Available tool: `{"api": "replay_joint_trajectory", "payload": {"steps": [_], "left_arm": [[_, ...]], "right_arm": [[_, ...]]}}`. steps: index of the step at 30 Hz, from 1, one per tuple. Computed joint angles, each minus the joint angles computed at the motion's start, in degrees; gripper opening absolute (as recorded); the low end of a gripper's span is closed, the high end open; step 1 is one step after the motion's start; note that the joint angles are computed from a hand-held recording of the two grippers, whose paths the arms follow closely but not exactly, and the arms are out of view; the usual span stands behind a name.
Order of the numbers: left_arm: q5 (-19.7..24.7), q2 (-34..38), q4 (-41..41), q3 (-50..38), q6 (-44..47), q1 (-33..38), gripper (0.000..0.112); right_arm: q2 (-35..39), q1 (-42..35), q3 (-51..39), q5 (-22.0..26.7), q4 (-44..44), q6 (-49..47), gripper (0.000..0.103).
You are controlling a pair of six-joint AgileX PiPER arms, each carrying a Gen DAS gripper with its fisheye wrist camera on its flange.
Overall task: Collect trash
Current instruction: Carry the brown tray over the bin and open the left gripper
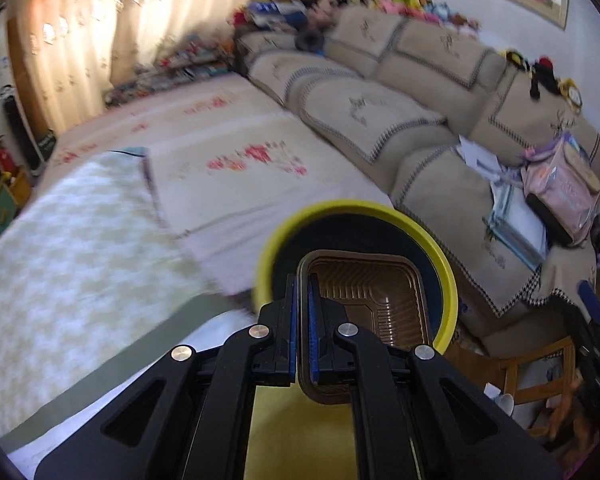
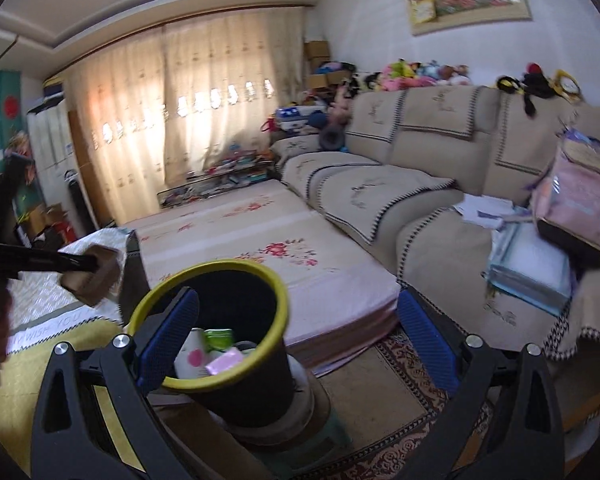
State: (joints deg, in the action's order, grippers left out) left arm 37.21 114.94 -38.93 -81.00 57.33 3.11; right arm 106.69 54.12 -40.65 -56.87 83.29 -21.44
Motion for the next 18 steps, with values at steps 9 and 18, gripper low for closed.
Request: {"api": "replay_joint_trajectory", "payload": {"steps": [9, 18], "left_arm": [[-1.77, 16.82, 16.98, -17.38, -21.37, -12.01, 0.01], [-9.45, 11.55, 8.86, -8.97, -14.62, -9.79, 0.072]], "right_arm": [[-0.18, -1.69, 4.4, 0.9, -3.47, 7.52, 0.095], [-0.52, -0.24, 2.57, 0.78, -2.43, 4.34, 0.095]]}}
